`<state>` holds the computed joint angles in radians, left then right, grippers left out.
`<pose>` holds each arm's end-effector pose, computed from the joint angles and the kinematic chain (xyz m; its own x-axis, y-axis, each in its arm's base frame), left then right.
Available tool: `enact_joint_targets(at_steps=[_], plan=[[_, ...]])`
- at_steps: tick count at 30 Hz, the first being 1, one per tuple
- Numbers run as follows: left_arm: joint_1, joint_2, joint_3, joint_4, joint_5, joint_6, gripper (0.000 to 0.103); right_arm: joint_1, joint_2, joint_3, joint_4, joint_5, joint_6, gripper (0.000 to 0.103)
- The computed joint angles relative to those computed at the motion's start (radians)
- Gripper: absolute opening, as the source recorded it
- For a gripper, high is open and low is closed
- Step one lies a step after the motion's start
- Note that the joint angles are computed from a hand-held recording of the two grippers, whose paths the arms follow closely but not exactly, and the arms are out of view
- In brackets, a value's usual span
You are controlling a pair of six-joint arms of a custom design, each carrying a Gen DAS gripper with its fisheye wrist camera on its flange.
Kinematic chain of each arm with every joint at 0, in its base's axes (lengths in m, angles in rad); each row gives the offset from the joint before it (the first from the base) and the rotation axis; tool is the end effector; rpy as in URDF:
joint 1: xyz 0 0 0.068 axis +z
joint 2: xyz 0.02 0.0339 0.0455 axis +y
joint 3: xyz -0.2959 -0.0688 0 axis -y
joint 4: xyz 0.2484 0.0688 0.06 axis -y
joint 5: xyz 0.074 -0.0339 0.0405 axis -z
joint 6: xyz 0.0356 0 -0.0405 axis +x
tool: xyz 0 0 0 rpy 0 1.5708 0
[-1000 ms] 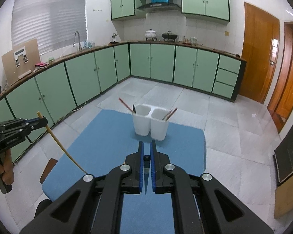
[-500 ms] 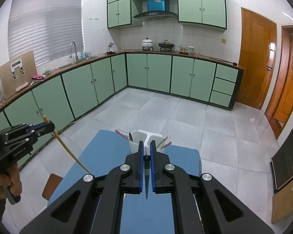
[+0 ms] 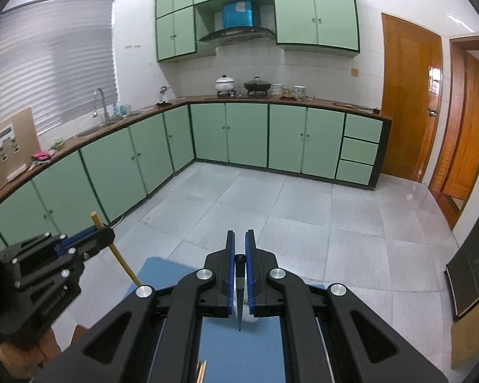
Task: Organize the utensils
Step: 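Lower the black chopstick into the holder while the left tool inserts the wooden chopstick, then open both tools, release the chopsticks, and move back over the table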
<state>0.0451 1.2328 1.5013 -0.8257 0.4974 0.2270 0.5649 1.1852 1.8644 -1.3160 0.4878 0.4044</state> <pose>0.2354 -0.0064 0.4607 -0.4326 0.1785 -0.8837 0.4745 0.8786 -0.0548 0.1348 0.0657 0.5277 -0.5226 0.0803 -0.8488 0.0555 0.9966 0.0601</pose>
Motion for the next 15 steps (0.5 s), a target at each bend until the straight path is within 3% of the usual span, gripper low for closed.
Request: enact_joint_targets(at_steps=[7,15], plan=[[-0.123,0.156,-0.026,0.209,-0.135,-0.073,0.006,-0.275,0.031,-0.188,0.261,-0.199,-0.128,0.006],[-0.171,0.296,-0.109,0.360,-0.196,-0.078,0.006,-0.408,0.040,-0.467,0.473,-0.323,-0.164,0.006]])
